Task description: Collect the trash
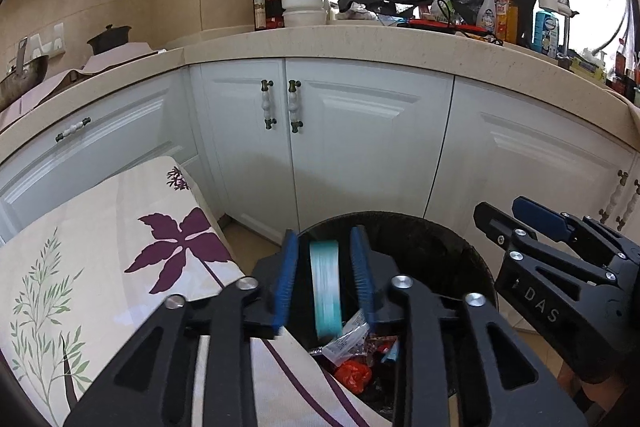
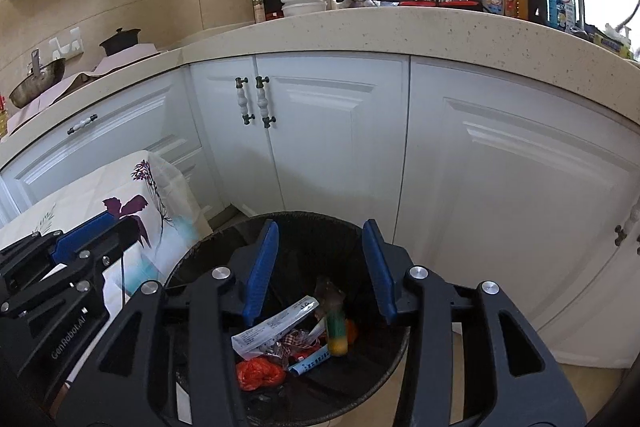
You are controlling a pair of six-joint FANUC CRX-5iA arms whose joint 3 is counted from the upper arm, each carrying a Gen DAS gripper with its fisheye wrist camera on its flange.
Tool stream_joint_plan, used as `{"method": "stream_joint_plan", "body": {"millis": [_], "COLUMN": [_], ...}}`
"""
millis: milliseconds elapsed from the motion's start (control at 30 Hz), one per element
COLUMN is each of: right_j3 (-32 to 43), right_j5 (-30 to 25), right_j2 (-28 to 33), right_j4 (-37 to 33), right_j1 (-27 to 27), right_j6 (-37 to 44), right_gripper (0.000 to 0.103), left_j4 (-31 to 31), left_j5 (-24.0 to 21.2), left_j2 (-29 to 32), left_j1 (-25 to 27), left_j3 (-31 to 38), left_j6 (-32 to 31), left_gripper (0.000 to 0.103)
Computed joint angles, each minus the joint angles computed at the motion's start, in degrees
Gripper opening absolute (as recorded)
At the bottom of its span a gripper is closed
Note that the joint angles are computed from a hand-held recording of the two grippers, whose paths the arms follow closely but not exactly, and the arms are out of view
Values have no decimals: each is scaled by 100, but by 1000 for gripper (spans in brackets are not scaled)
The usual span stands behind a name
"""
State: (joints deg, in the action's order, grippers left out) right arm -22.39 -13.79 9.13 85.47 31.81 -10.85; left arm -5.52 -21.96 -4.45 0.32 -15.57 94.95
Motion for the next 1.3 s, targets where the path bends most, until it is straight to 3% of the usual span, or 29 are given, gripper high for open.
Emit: {"method": "stream_joint_plan", "body": {"millis": [167, 467, 600, 867, 1300], "right_j3": [-37, -140, -177, -333, -840], "right_j5": [-60, -204, -272, -494, -945], "right_j2": [-33, -135, -194, -433, -1048], "right_j4": [67, 250, 174, -46, -255], "right_j1": [3, 5, 60, 266, 778], "right_j6": [-84, -318, -244, -115, -82], "right_gripper": [44, 61, 63, 66, 73], "left_j4": [68, -12, -5, 593, 920], "left_j5": [25, 45, 79, 286, 372], "left_j2": [-23, -108, -174, -513, -1460], "left_j1": [27, 40, 53, 192, 358], "left_j3": [-39, -53, -102, -526, -1294], "left_j6": [17, 134, 96, -511, -1038], "left_gripper": [44, 55, 59, 68, 77]}}
